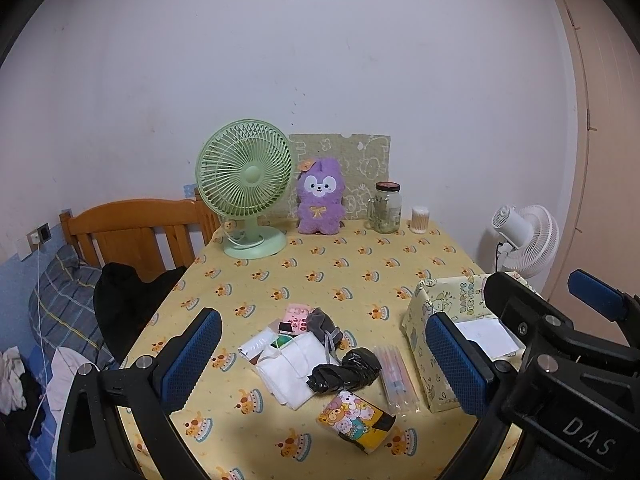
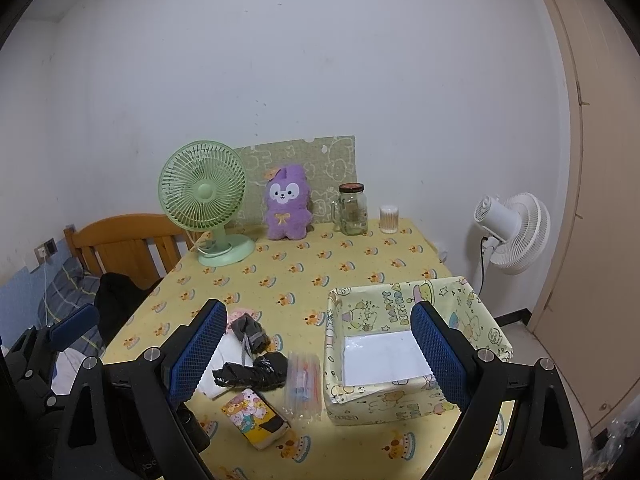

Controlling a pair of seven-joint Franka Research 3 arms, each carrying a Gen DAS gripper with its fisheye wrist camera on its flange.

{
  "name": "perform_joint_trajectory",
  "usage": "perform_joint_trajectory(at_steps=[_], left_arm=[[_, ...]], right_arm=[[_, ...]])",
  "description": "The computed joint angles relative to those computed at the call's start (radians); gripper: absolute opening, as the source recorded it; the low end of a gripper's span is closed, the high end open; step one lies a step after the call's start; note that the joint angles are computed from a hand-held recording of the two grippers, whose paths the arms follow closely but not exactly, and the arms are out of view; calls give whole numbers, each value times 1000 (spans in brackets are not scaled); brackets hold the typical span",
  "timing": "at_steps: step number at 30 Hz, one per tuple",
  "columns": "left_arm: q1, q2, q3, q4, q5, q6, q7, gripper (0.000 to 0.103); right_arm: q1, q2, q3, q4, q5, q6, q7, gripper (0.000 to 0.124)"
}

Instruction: Organize soft objects

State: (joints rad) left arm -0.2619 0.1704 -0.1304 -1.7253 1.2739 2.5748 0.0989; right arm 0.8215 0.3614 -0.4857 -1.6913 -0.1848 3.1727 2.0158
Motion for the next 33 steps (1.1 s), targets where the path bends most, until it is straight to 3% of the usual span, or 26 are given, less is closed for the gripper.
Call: perform_joint_trajectory(at_steps=[24,33], left_arm=[[-2,-4,1,-4,21,0,-19,102],[0,-20,-7,-25,44,-3,-41,102]], right_arm=[[42,4,-51,4,-48,0,57,95],[22,-12,-20,-14,-22,13,23,95]])
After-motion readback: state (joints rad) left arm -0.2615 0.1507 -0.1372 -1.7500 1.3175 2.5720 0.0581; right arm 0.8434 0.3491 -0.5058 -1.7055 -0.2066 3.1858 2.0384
